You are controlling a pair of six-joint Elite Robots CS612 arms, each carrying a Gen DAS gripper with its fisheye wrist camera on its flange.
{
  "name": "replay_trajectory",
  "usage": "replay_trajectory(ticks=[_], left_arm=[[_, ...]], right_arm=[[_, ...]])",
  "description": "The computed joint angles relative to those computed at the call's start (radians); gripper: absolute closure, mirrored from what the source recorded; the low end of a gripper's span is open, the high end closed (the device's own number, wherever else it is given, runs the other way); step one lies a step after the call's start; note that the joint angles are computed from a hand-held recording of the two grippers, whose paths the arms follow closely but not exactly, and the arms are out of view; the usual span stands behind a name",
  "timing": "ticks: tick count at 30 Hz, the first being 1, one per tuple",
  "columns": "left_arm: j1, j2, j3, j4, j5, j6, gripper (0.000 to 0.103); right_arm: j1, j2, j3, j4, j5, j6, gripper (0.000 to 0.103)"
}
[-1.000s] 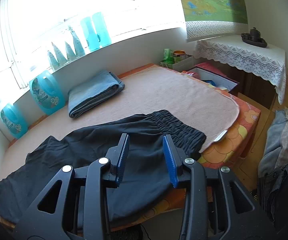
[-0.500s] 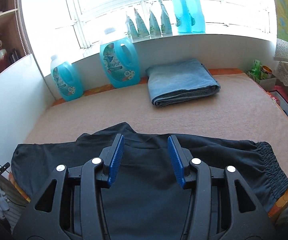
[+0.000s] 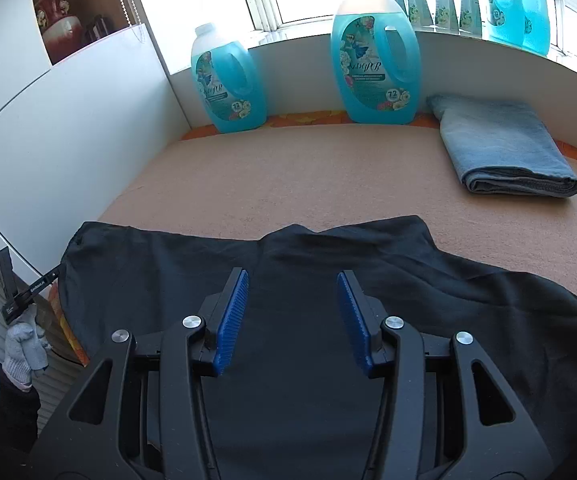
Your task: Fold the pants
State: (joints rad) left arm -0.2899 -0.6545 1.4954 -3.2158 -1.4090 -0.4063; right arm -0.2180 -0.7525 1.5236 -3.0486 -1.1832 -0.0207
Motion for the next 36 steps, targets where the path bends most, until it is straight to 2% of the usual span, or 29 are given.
replay_trajectory(ticks=[3, 4, 5, 7, 11, 13, 14, 17, 21, 23, 28, 31, 36], left_arm=[[0.005, 0.012, -0.012, 0.003, -0.018, -0.052, 0.065], [0.002, 0.015, -0.015, 0.004, -0.002, -0.055, 0.075], [-0.001, 0.018, -0.018, 0.008, 0.021, -0.053, 0.082], [-0.008, 0.025, -0.023, -0.009, 0.061, -0.041, 0.091], [-0.034, 0.032, -0.012, -0.081, 0.187, 0.024, 0.095], [-0.047, 0.037, -0.015, -0.104, 0.245, 0.081, 0.095], [-0.048, 0.037, -0.018, -0.091, 0.251, 0.097, 0.095], [-0.042, 0.036, -0.022, -0.048, 0.255, 0.079, 0.094], [-0.041, 0.030, -0.017, -0.009, 0.275, 0.073, 0.083], [-0.043, 0.022, -0.009, -0.006, 0.285, 0.071, 0.078], [-0.052, -0.005, 0.023, -0.049, 0.302, 0.086, 0.074], [-0.062, -0.025, 0.042, -0.088, 0.252, 0.103, 0.073], [-0.094, -0.049, 0.061, -0.144, 0.173, 0.170, 0.072]], right_arm=[[0.003, 0.002, 0.007, -0.002, -0.004, 0.000, 0.054], [0.002, 0.004, 0.007, 0.000, -0.001, 0.005, 0.054], [0.001, 0.005, 0.007, 0.003, 0.002, 0.010, 0.054], [-0.003, 0.005, 0.010, 0.005, 0.003, 0.023, 0.054], [-0.011, 0.007, 0.019, -0.008, -0.004, 0.056, 0.054], [-0.014, 0.006, 0.025, -0.007, -0.014, 0.060, 0.054], [-0.015, 0.005, 0.029, -0.004, -0.020, 0.057, 0.054], [-0.019, 0.003, 0.039, 0.007, -0.038, 0.048, 0.054], [-0.028, -0.001, 0.057, 0.009, -0.065, 0.049, 0.054], [-0.039, -0.004, 0.067, -0.003, -0.067, 0.068, 0.054], [-0.076, -0.014, 0.071, -0.041, -0.067, 0.099, 0.054], [-0.092, -0.011, 0.030, 0.009, -0.079, 0.054, 0.054], [-0.109, 0.034, -0.123, 0.207, -0.030, -0.046, 0.054]])
